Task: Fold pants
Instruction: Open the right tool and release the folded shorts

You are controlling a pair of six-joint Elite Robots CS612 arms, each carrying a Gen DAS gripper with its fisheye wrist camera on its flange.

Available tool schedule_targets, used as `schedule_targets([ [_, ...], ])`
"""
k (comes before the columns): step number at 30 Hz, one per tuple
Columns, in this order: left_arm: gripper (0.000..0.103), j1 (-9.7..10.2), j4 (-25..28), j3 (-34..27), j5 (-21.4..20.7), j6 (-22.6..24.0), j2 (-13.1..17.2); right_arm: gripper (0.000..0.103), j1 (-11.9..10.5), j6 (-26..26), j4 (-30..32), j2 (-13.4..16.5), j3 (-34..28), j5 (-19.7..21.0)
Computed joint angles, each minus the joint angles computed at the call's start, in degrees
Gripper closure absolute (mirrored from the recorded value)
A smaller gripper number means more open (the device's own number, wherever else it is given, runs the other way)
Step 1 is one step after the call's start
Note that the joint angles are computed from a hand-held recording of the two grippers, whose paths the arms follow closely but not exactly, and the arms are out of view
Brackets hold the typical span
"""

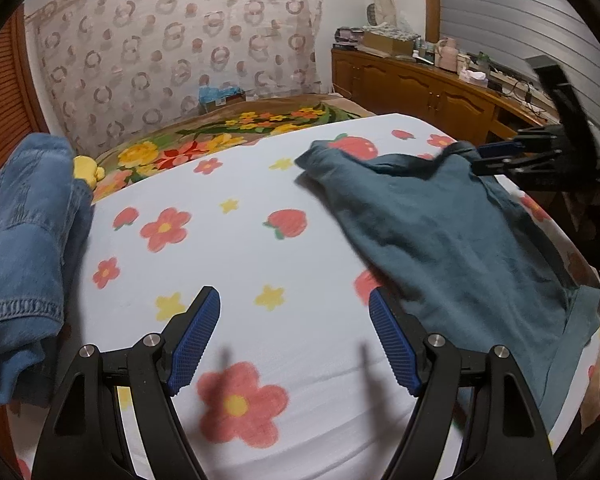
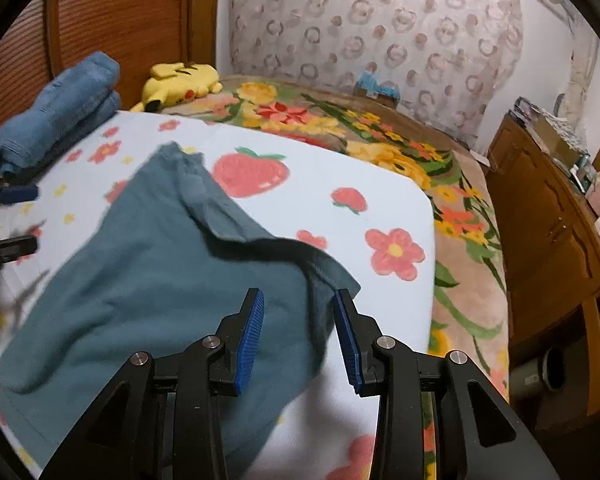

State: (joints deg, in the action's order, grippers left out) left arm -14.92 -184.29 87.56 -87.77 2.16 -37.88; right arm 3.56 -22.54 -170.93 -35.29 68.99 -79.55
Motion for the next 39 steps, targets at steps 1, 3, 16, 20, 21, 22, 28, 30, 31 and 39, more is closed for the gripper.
schedule_targets([
  [1, 0.025, -0.15, 0.1, -0.1, 0.0, 0.1, 0.0, 0.065, 0.0, 0.7, 0.0, 0.4, -0.7, -1.4],
  [3, 0.025, -0.38, 0.4, -0.2, -0.1, 0.3, 0.0, 0.065, 0.0, 2.2, -0.8, 1.1, -1.9, -4.5],
  [16, 0.025, -1.38, -0.8, 1.4, -1.3, 0.2, -0.8, 0.065, -2.2, 6.9, -11.1, -2.9, 7.5, 3.4],
  [20, 0.025, -1.69, -1.8, 2.7, -1.8, 0.3, -1.4, 0.065, -2.5, 7.5, -14.5, -3.9, 11.0, 5.0],
  [21, 0.025, -1.76, -2.1, 2.9, -1.9, 0.4, -1.5, 0.065, -2.6, 7.7, -15.4, -4.3, 12.1, 5.5],
  [22, 0.025, -1.84, -2.5, 3.3, -2.0, 0.5, -1.7, 0.065, -2.8, 7.8, -16.1, -4.7, 13.1, 6.0],
  [28, 0.025, -2.42, -4.6, 5.6, -2.7, 0.7, -2.7, 0.065, -3.1, 7.8, -18.2, -6.3, 17.7, 7.3],
  [30, 0.025, -2.58, -5.0, 6.3, -2.9, 0.8, -2.9, 0.065, -3.1, 7.6, -18.4, -6.7, 18.8, 7.4],
  [31, 0.025, -2.65, -5.2, 6.6, -2.9, 0.8, -3.0, 0.065, -3.1, 7.6, -18.2, -6.8, 19.1, 7.5],
  [39, 0.025, -3.34, -5.9, 9.0, -2.8, 0.8, -3.4, 0.065, -3.5, 8.8, -18.2, -7.8, 22.6, 8.5],
])
